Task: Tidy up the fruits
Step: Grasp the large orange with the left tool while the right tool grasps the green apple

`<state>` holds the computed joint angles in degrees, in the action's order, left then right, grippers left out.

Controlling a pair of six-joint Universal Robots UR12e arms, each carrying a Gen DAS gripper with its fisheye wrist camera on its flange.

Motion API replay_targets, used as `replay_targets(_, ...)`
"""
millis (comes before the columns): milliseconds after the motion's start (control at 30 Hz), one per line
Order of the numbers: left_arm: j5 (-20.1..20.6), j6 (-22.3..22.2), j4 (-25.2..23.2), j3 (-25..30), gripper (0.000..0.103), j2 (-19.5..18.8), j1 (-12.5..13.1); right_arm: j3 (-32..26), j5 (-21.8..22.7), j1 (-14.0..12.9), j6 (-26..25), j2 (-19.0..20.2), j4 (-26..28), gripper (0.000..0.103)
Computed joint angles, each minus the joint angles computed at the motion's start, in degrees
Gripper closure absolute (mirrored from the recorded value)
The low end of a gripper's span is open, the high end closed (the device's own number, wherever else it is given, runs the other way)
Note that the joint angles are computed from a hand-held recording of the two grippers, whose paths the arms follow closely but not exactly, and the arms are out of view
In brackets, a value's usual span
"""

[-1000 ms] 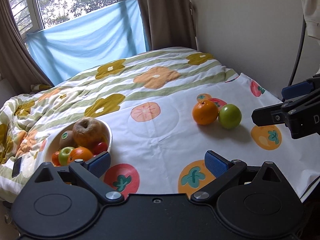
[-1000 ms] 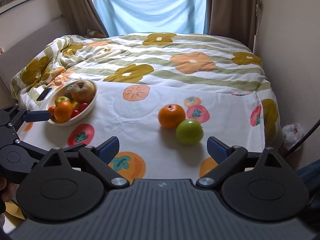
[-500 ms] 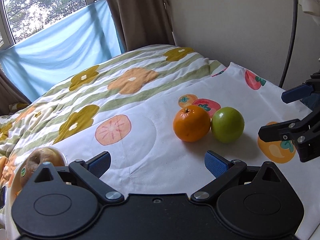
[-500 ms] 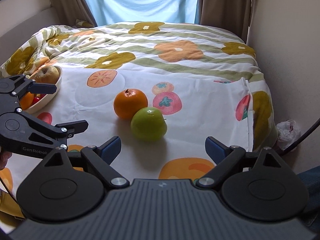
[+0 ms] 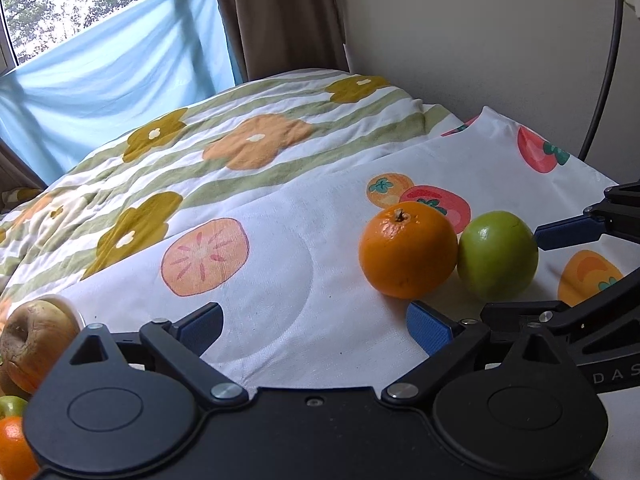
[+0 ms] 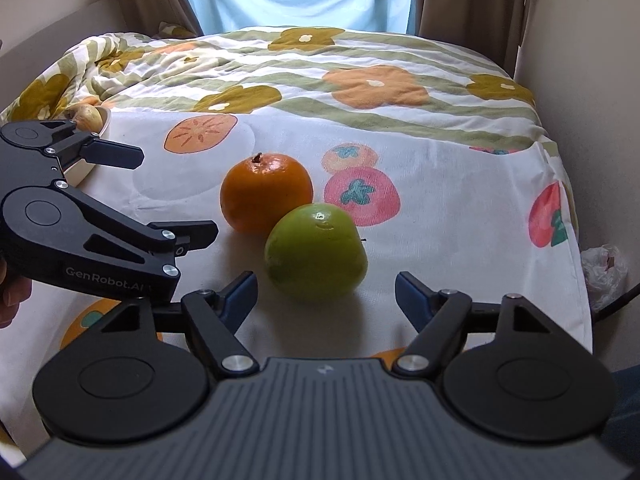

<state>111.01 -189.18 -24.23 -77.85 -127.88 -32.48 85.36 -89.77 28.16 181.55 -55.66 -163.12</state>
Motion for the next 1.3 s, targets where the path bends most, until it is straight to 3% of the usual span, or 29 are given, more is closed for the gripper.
replay_targets(133, 0.8, -0.3, -1.0, -0.2, 0.003, 0.1, 0.2, -0.7, 0.6, 0.0, -0.2, 0.5, -0.6, 0.014)
replay_targets(367, 1.1, -0.8, -2.1, 0.2, 0.003, -0.1, 0.2, -2.2, 1.2, -0.1, -1.0, 1.4, 0.7, 0.03)
replay_targets(1300, -6.3, 6.8, 2.0, 4.9, 0.004, -3.5, -0.4, 3.0, -1.3, -1.9, 1.0, -1.8, -0.7, 0.031)
